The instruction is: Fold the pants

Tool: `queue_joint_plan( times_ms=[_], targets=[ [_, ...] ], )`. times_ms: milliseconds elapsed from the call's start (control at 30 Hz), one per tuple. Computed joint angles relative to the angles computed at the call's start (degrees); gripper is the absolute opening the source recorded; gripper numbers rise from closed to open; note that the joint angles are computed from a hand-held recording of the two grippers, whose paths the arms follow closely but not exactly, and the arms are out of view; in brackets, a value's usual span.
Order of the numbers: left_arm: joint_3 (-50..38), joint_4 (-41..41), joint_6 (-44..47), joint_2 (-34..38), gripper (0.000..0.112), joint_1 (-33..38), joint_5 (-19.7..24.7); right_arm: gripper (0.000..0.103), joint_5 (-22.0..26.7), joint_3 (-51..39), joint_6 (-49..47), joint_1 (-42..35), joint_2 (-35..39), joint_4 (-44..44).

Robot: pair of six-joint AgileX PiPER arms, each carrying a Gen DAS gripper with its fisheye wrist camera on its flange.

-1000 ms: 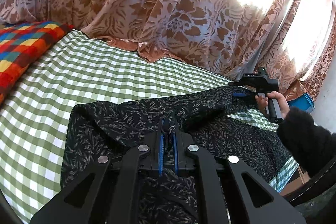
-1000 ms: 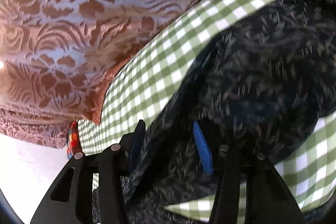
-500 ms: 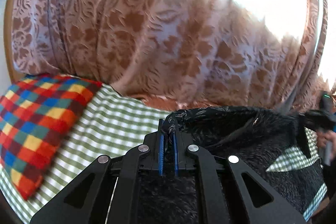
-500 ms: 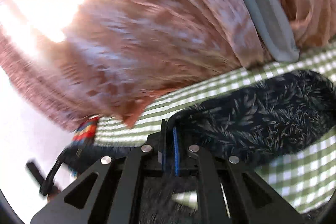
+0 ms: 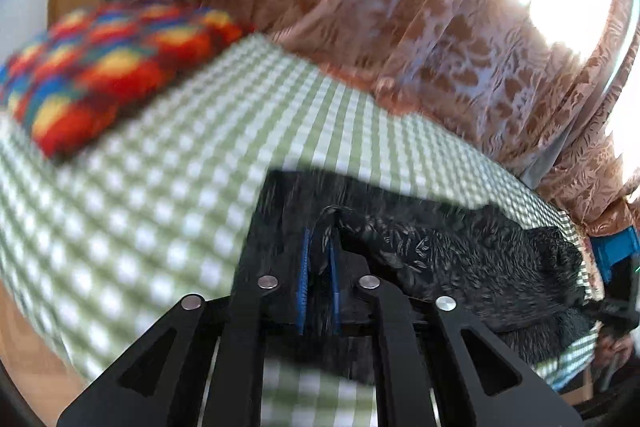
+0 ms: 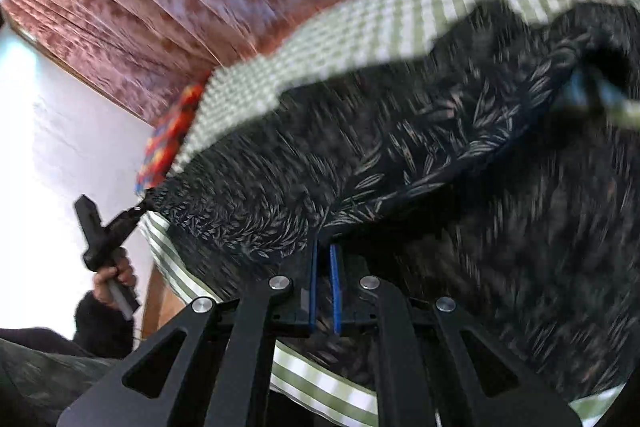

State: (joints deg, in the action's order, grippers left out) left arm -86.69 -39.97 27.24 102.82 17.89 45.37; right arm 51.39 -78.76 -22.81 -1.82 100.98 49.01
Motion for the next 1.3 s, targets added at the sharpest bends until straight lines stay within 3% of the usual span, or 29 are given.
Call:
queue_joint_plan(
  times_ms=[67, 200, 333, 533, 600, 633, 667, 867, 1033, 1133, 1300],
  targets=[
    [3.73, -1.86, -0.86, -1.48, 0.025, 1.89, 1.24, 0.005, -1.21, 1.14, -0.03, 0.26, 0.49, -0.47],
    [8.54, -13.75, 1.45, -2.77, 0.033, 8.05, 9.28, 0.005, -2.27, 2.16, -0.86, 0.03, 1.29, -0.39],
    [10.81, -26.17, 3.65, -2.17, 0.053, 10.39, 14.80, 0.005, -2.96, 2.81, -1.97, -0.09, 1.74, 1.29],
    [4.95, -28.29, -2.73, 3.44, 0.057, 6.45, 12.23, 0.005, -2.96, 3.04, -2.80, -0.65, 1.23, 2.98],
    [1.30, -22.81, -7.08, 4.76, 0.034, 3.98, 8.64, 0.005, -3.01, 2.64, -2.67, -0.83, 1.23, 3.21],
    [-0.69, -19.76, -8.90, 5.32, 0.013, 3.09, 7.86, 0.005, -2.85, 2.26, -2.40, -1.16, 1.01, 3.51],
    [-3.69, -16.46, -10.64, 6.03, 0.008, 1.86, 6.51, 0.005, -2.51, 1.93, -3.13, -1.85, 0.54, 4.37],
    [-14.53, -16.67, -5.67, 6.42, 0.006, 0.35, 7.36, 0.004, -1.44, -0.23, -7.32, -4.42, -4.99, 8.21],
    [-6.25, -12.40, -1.48, 4.03, 0.006, 2.25, 8.87, 0.004, 3.01, 6.05, -8.88, -3.82, -9.91, 3.45],
    [0.60, -8.17, -1.42, 3.07, 0.006, 2.09, 6.73, 0.004, 2.16, 11.13, -7.73, -1.79, -10.60, 1.44],
    [7.56, -8.73, 1.07, 1.66, 0.006, 2.12, 3.65, 0.004, -1.95, 15.11, -5.48, 0.35, -8.29, -1.24]
  ],
)
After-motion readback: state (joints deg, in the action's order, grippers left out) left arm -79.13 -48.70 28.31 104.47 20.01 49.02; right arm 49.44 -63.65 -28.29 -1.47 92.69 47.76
